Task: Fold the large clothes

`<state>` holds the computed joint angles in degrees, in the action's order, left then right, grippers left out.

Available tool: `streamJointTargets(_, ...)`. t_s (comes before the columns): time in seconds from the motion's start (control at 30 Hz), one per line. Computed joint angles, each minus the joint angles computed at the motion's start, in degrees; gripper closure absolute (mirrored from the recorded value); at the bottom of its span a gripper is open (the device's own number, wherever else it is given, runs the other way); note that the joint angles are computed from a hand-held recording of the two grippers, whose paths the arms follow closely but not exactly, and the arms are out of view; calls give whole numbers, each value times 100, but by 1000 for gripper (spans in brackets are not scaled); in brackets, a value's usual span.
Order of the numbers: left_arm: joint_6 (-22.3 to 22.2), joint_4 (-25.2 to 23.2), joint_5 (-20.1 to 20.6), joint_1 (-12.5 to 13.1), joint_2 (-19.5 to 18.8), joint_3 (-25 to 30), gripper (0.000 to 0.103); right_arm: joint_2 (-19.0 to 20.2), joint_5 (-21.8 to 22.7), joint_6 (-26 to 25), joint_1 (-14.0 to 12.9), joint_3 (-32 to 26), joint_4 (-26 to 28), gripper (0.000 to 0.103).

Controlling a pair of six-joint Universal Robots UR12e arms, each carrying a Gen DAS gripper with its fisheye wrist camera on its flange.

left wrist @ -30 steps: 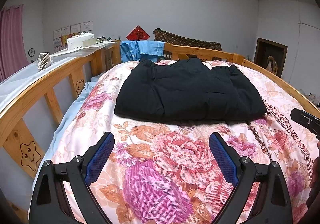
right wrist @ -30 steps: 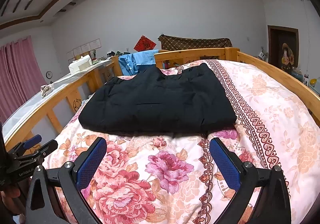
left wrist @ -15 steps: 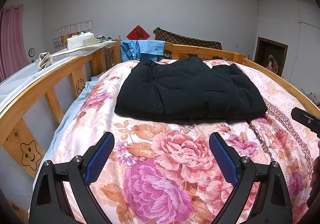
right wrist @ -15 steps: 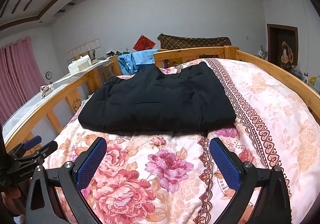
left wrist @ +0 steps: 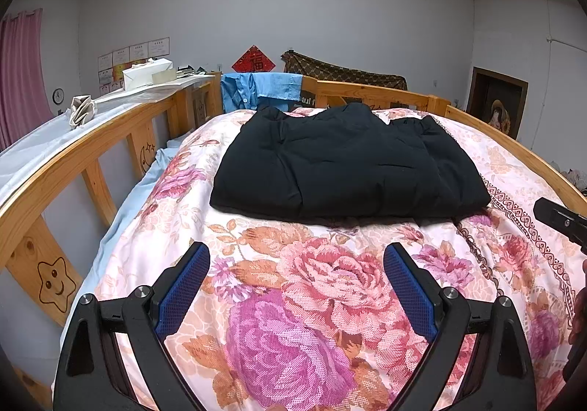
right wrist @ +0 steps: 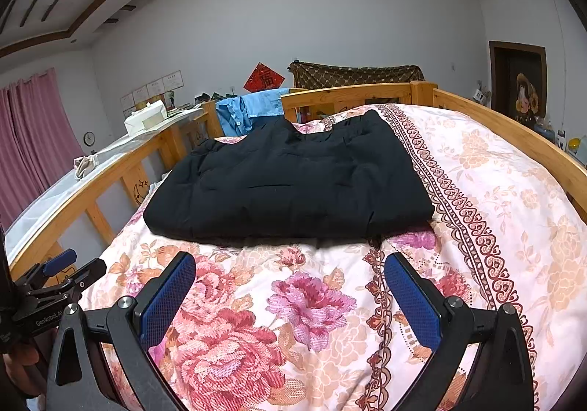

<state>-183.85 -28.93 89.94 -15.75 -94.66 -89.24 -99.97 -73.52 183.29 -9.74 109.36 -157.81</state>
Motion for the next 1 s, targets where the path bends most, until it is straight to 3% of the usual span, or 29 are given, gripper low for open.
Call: streamJointTargets(1.0,19,1,-10,9,11,-20,10,-24,-18,57,5,24,29,0)
